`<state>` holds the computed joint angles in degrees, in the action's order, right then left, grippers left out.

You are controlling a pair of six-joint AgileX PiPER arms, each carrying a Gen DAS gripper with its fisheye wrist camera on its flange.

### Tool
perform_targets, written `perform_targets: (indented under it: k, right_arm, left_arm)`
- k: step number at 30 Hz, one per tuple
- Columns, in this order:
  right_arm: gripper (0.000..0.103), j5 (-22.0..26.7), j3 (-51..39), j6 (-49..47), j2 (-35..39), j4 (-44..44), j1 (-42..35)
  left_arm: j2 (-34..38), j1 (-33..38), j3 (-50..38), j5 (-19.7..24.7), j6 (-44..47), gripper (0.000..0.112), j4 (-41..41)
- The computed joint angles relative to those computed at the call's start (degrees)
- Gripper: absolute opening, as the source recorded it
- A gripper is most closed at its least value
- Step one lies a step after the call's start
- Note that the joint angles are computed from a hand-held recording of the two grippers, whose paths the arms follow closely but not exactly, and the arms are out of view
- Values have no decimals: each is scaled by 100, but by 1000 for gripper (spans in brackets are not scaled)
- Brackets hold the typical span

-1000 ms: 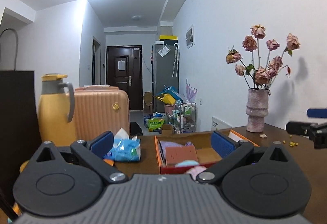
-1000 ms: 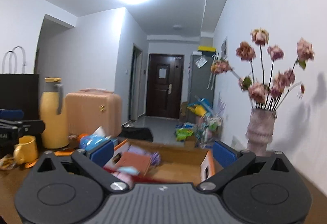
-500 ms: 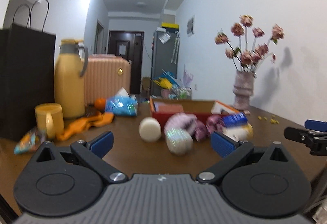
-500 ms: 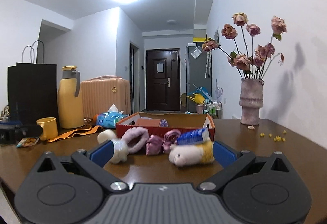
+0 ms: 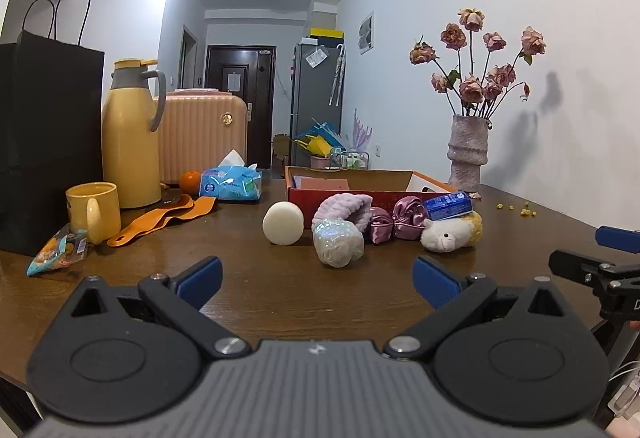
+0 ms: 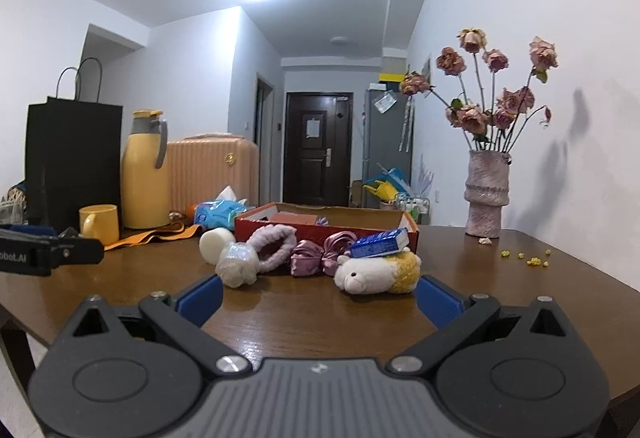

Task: Organize soft objects
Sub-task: 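Close the left gripper on the white round sponge while the right gripper grasps the iridescent bag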

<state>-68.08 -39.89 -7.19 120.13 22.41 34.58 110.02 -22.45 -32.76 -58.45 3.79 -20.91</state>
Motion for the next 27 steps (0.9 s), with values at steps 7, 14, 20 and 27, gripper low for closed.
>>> perform_targets:
  k: [7,14,20,27]
  right_arm:
    - [97,371,-327,297,176,-526,-234]
    - [90,1721,-1335,558,343,-988,-463]
    - [64,3326,-2767,809,724,-1519,-642]
    - [56,5163,-5252,2452,1709,-2936,-913]
  left_arm:
    - [313,232,-543,587,14,103,72]
    - [668,582,-1381,1357,150,103,66]
    - [1019,1054,-2413,2313,-64,98,535]
    - [1844,1531,-4427,3922,-1822,69,2557]
